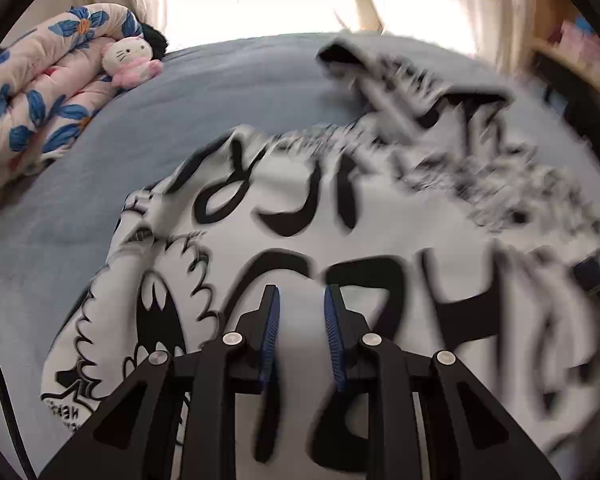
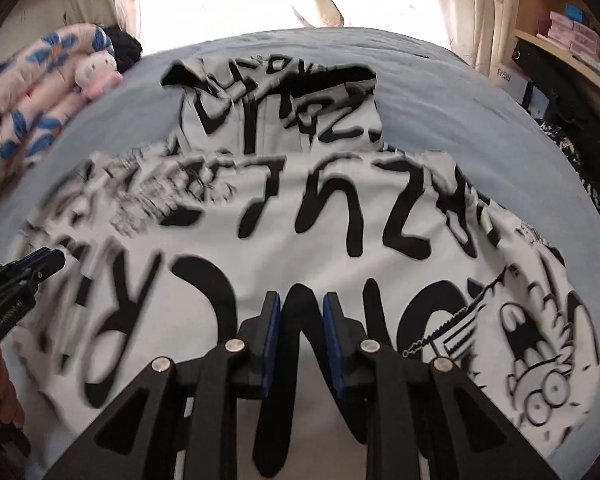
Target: Fold large clothes
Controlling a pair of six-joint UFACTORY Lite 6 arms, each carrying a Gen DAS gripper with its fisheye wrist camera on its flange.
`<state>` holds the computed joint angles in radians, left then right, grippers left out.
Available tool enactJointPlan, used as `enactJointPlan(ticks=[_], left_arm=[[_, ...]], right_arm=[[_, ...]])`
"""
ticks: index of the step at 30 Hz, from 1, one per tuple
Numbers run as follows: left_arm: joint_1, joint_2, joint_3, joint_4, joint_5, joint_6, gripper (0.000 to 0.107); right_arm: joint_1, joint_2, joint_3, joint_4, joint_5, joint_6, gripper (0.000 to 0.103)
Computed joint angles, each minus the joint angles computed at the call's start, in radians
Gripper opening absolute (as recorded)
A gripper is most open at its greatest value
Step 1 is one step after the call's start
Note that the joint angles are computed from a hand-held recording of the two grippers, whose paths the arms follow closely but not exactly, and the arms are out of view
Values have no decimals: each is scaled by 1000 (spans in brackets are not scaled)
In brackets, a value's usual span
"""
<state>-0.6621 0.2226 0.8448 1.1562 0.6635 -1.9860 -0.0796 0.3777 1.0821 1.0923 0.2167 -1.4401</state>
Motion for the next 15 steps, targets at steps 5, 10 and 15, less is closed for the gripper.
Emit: enactJointPlan(ticks=[5,10,15], left_arm=[[120,-126,-151,96,51,-24,21],[342,-312,-352,262,-78,-53,13],[378,-306,-408,410,-129,-200,12]], right_arm=[[-159,146,141,-100,-177,30,23],[-420,243,368,-396,25,365,0],[-513,423,558,-606,123,631,0]])
